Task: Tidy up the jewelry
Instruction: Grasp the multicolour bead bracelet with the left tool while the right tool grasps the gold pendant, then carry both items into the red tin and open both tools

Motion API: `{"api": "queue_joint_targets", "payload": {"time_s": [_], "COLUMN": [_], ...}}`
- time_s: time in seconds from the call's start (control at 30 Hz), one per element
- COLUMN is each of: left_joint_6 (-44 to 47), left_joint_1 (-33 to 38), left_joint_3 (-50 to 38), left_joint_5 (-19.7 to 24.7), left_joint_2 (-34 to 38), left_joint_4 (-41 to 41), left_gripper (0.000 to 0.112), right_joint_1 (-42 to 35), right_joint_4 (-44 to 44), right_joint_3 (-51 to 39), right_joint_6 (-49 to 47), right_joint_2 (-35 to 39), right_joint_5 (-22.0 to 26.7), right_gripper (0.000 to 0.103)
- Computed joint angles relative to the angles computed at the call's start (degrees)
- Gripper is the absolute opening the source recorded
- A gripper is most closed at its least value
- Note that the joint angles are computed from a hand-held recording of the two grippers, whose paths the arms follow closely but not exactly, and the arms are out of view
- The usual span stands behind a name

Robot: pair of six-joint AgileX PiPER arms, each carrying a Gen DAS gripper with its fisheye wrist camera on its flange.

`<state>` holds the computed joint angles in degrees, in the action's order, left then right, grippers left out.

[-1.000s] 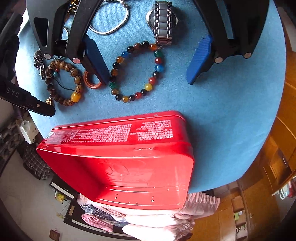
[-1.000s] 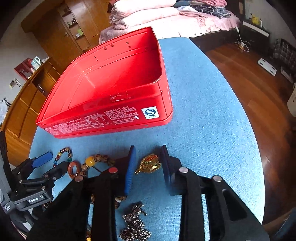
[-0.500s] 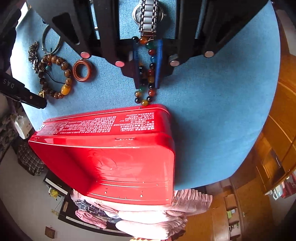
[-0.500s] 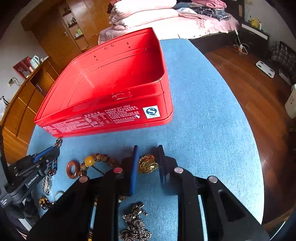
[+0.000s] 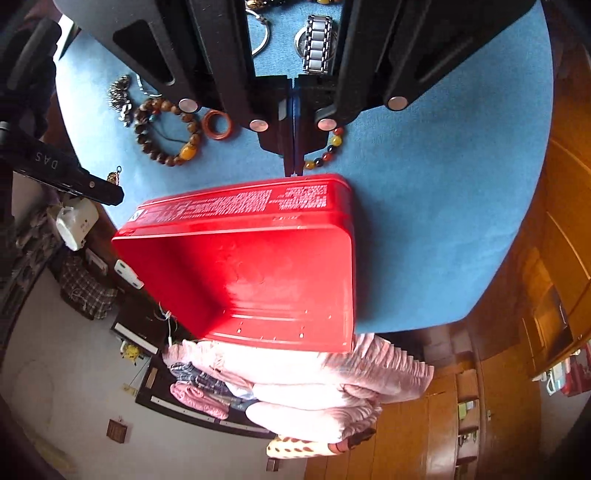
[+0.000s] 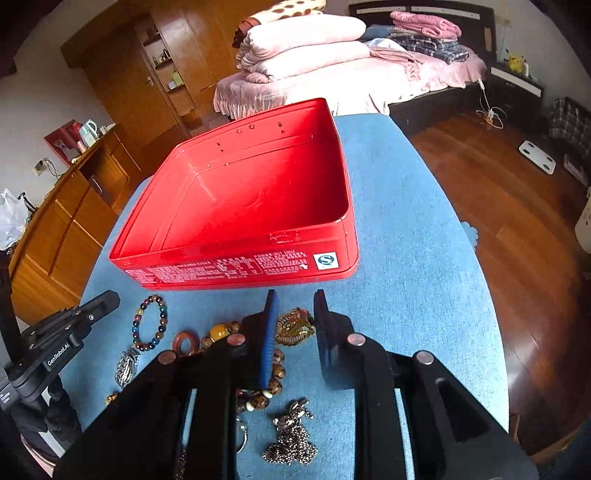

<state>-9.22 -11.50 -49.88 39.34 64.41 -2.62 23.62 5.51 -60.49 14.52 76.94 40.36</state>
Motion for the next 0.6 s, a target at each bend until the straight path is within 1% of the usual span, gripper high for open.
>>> {"api": "queue_joint_targets", "payload": {"time_s": [0.1, 0.17, 0.2, 0.23, 0.27, 0.3, 0.33, 0.47, 0.5, 0.53, 0.57, 0.6], "left_joint_6": [0.74, 1.19, 2.81, 3.26, 2.90, 1.71, 1.01, 2.99, 3.05, 1.25, -1.33, -2.13], "left_joint_1": [0.46, 0.50, 1.41, 1.79, 1.94, 2.01, 2.17, 3.46, 3.46, 2.68, 1.18, 0.92], "left_joint_3": [-1.43, -2.63, -3.10, -3.33, -3.79, -3.29, -2.92, -2.27, -2.30, -1.04, -0.56, -0.35], "left_joint_5": [0.47, 1.67, 2.27, 2.67, 3.37, 3.49, 3.02, 2.37, 2.18, 0.29, -0.81, -1.43], "left_joint_2": [0.02, 1.29, 2.68, 3.62, 4.59, 5.43, 6.20, 9.81, 11.31, 11.20, 11.22, 11.33], "left_joint_4": [-0.55, -0.06, -1.09, -0.94, -0.15, 1.34, 2.22, 0.62, 0.56, 2.80, 5.62, 6.15], "left_gripper": [0.000, 0.000, 0.001, 0.006, 0.022, 0.040, 0.043, 0.043, 0.041, 0.039, 0.030, 0.018], "right_joint_1": [0.57, 0.68, 0.69, 0.80, 0.77, 0.78, 0.94, 1.38, 1.53, 1.62, 1.74, 1.98], "right_joint_4": [-0.50, -0.45, -0.29, -0.15, 0.25, 0.50, 0.55, 0.97, 1.07, 1.10, 1.06, 0.85], "right_joint_3": [-0.92, -0.94, -0.88, -0.49, -0.14, 0.09, 0.49, 0.60, 0.65, 0.66, 0.65, 0.74], "right_joint_6": [0.07, -0.02, -0.10, -0.04, -0.32, -0.56, -0.46, -0.13, -0.16, -0.25, -0.28, 0.01], "right_joint_2": [-0.31, -0.40, -0.26, -0.28, -0.19, 0.01, 0.23, 1.49, 1.72, 1.87, 2.01, 2.09], "right_joint_5": [0.31, 0.22, 0.13, -0.09, -0.26, -0.39, -0.74, -1.20, -1.35, -1.43, -1.51, -1.65], "right_gripper": [0.018, 0.018, 0.018, 0.018, 0.018, 0.018, 0.018, 0.019, 0.019, 0.019, 0.019, 0.019]}}
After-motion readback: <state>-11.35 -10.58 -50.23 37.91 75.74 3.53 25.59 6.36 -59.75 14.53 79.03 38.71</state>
